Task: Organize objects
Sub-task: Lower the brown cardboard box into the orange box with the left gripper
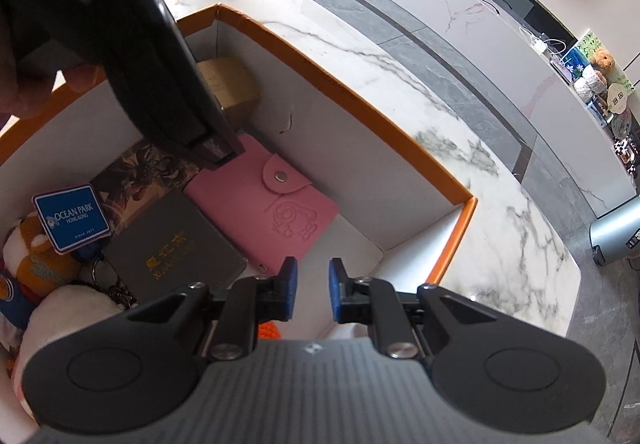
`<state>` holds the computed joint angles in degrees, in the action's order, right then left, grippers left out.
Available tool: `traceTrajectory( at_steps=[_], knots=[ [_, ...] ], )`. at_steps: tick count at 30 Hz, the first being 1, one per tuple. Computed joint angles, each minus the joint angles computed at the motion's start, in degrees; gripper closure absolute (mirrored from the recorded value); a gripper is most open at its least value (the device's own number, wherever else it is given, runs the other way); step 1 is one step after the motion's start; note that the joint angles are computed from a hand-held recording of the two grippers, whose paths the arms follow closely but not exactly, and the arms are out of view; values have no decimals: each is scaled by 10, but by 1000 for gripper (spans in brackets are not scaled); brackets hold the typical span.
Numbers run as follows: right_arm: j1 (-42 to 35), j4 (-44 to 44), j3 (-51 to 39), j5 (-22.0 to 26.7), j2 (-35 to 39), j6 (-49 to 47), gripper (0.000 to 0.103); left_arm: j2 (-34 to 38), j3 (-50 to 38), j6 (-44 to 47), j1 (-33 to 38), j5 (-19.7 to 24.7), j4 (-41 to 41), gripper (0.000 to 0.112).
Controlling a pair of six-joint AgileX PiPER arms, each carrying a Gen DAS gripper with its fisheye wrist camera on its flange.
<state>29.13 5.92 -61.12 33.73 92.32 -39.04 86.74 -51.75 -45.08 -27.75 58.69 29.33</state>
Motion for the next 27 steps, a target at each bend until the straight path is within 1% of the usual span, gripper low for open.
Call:
traceTrajectory(
  at_steps=[1, 2, 3, 4, 5, 8, 10, 12, 13, 15, 16, 18, 19, 21, 23, 25, 26, 27],
  knots=[
    [-1, 5, 1, -2, -1, -5, 87, 4, -4, -10, 0, 4, -1, 60],
    [-3, 14, 9, -16, 3, -16, 86, 3, -6, -17, 1, 8, -4, 60],
    [-25, 34, 32, -21, -15, -50, 86, -2, -3, -23, 3, 5, -6, 60],
    [-43, 55, 47, -24, -27, -82, 86, -7, 2, -32, 6, -5, -9, 60],
    [-47, 63, 49, -24, -29, -92, 86, -17, 11, -39, 11, -20, -15, 60],
    [-54, 82, 63, -23, -40, -114, 86, -35, 35, -92, 1, -45, 1, 60],
    [-62, 91, 69, -21, -46, -130, 86, -33, 45, -137, -22, -44, 30, 60],
    [-57, 83, 81, -12, -69, -116, 86, -31, 52, -172, -38, -42, 52, 60],
    [-33, 67, 87, -12, -81, -84, 86, -31, 55, -184, -41, -42, 59, 60],
    [-19, 47, 88, -1, -96, -51, 86, -29, 57, -186, -46, -42, 66, 58],
    [-18, 48, 87, 3, -98, -49, 86, -29, 56, -172, -45, -42, 61, 58],
    [-22, 65, 90, 6, -102, -64, 86, -43, 59, -123, -28, -58, 37, 56],
    [-20, 77, 93, -5, -92, -72, 86, -56, 63, -108, -18, -68, 27, 53],
    [-36, 108, 79, 26, -100, -100, 86, -83, 68, -80, 7, -78, 2, 50],
    [-47, 134, 62, 57, -99, -112, 86, -108, 67, -14, 40, -86, -43, 49],
    [-51, 156, 51, 76, -93, -116, 86, -142, 66, 79, 77, -90, -107, 49],
    [-40, 165, 54, 63, -82, -112, 86, -158, 65, 120, 93, -88, -135, 49],
    [-23, 183, 65, 27, -55, -118, 86, -177, 64, 158, 110, -85, -163, 49]
  ],
)
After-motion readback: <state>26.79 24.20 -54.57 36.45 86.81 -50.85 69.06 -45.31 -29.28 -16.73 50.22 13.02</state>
